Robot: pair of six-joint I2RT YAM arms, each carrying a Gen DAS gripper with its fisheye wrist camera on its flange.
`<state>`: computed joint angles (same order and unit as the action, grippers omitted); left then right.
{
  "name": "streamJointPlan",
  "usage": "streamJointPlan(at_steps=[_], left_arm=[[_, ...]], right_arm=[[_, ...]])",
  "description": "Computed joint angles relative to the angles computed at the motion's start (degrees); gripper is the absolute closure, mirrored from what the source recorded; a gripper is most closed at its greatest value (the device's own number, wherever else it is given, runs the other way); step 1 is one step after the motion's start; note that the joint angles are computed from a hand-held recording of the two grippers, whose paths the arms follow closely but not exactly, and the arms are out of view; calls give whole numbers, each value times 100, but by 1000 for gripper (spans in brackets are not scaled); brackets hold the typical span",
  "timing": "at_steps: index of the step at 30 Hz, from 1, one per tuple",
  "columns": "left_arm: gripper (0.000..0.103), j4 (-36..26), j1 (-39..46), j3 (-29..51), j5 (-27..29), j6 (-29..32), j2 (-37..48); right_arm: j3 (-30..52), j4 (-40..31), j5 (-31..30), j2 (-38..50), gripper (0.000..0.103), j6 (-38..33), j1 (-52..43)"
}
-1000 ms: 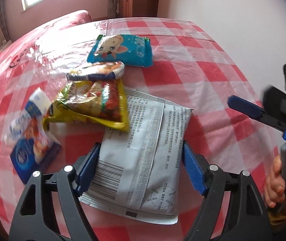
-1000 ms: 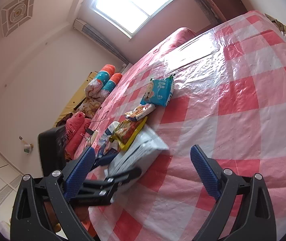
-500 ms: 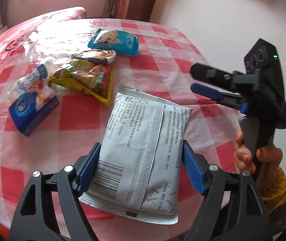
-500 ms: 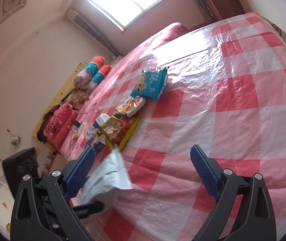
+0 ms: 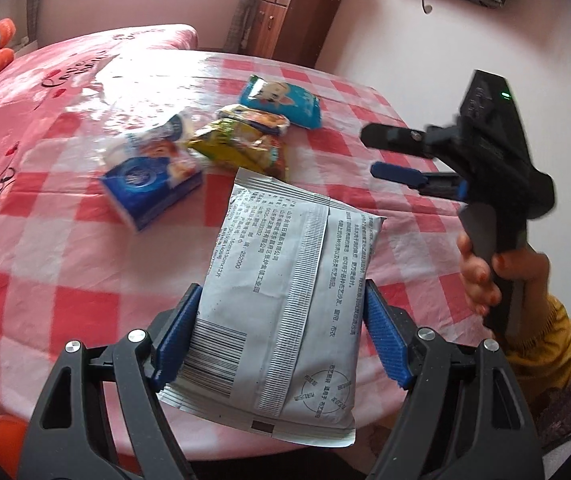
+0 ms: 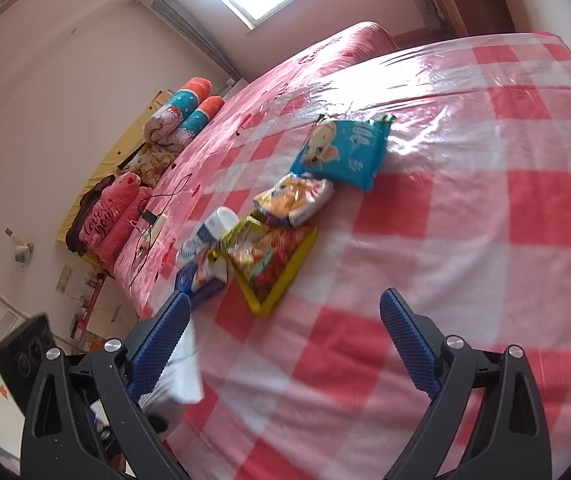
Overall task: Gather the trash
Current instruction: 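Hold the grey mailer bag with left tool while right tool grasps the blue-labeled snack bag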
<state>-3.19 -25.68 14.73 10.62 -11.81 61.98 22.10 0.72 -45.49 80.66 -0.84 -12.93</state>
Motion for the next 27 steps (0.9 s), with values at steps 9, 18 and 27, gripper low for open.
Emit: streamJointPlan(at_steps=[9,18,27], left_arm=[[24,-296,1009,-285,572,433,-508],[24,-253,1596,-389,1018,710,-497],[24,-252,1778,-450,1072,728,-497]], right_arm=[[846,633,1260,768,22,349,1171],[1744,607,1914,1697,22,198,1807],[1930,347,1818,1951,27,49,2119]])
